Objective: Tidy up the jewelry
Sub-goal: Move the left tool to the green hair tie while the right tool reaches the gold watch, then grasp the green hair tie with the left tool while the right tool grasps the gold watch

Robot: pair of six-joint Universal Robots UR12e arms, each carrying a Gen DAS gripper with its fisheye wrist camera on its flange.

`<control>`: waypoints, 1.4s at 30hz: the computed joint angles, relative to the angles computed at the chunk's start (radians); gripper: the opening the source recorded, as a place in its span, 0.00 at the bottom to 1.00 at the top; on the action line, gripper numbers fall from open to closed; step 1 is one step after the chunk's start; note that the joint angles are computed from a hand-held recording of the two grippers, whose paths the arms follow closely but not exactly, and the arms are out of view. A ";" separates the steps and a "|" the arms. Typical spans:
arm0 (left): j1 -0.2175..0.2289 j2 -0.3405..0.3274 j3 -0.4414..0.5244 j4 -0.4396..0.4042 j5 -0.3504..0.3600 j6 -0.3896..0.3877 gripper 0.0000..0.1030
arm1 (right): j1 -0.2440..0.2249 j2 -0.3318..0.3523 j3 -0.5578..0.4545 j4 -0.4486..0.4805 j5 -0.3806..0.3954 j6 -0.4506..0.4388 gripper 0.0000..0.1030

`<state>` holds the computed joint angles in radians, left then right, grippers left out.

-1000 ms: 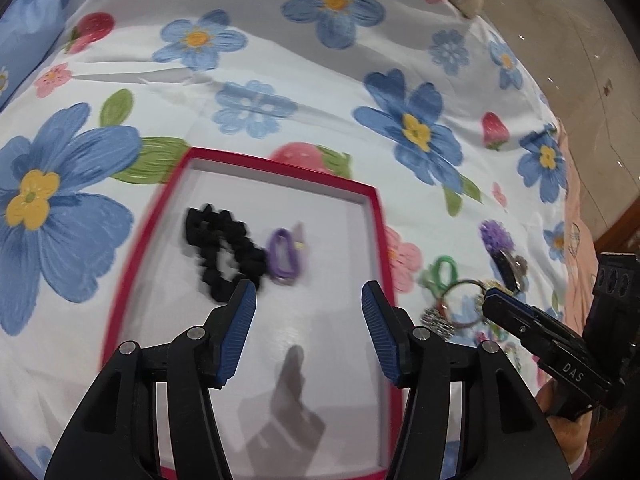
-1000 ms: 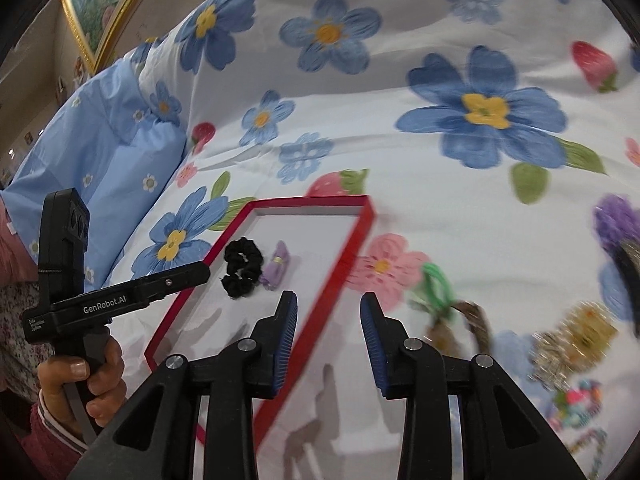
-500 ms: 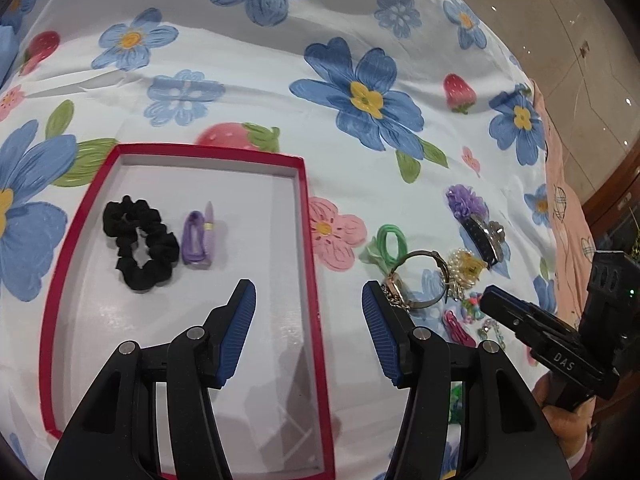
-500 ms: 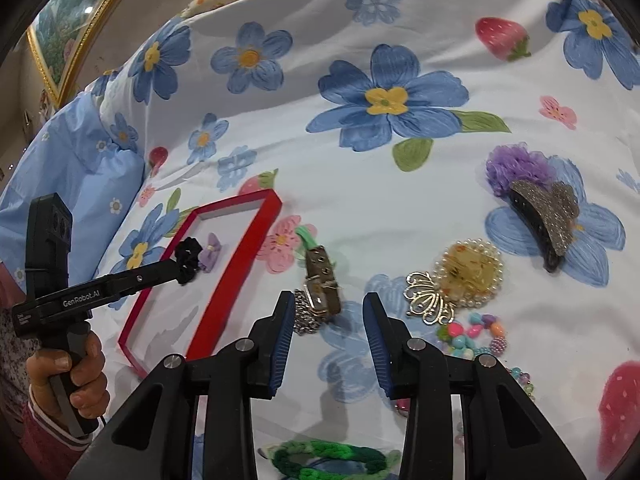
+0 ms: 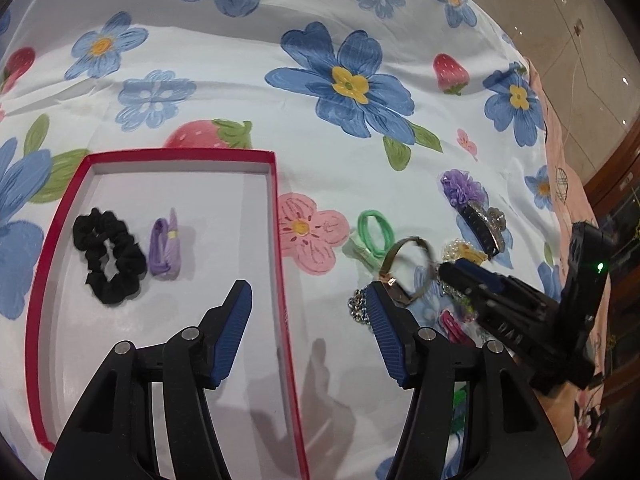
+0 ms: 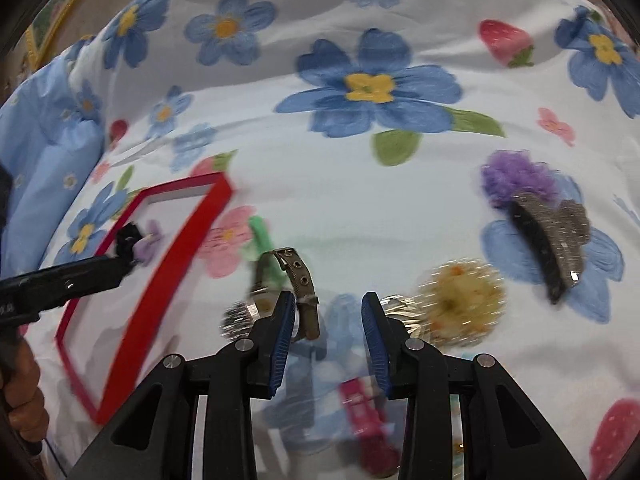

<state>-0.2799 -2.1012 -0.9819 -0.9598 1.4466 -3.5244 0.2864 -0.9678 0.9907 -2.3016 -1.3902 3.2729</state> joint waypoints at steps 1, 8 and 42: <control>-0.001 -0.008 0.012 -0.007 -0.001 0.004 0.57 | -0.006 -0.002 0.003 -0.002 0.005 0.013 0.36; -0.015 -0.085 0.126 -0.055 0.020 0.043 0.57 | -0.035 -0.026 0.044 -0.021 0.075 0.062 0.37; -0.020 -0.318 0.502 -0.334 -0.081 0.177 0.38 | -0.042 -0.035 0.073 -0.015 0.244 -0.088 0.07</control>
<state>-0.3004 -2.4192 -0.4798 -1.2942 1.3659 -3.3478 0.2439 -1.0033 1.0639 -2.3168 -1.1460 3.1846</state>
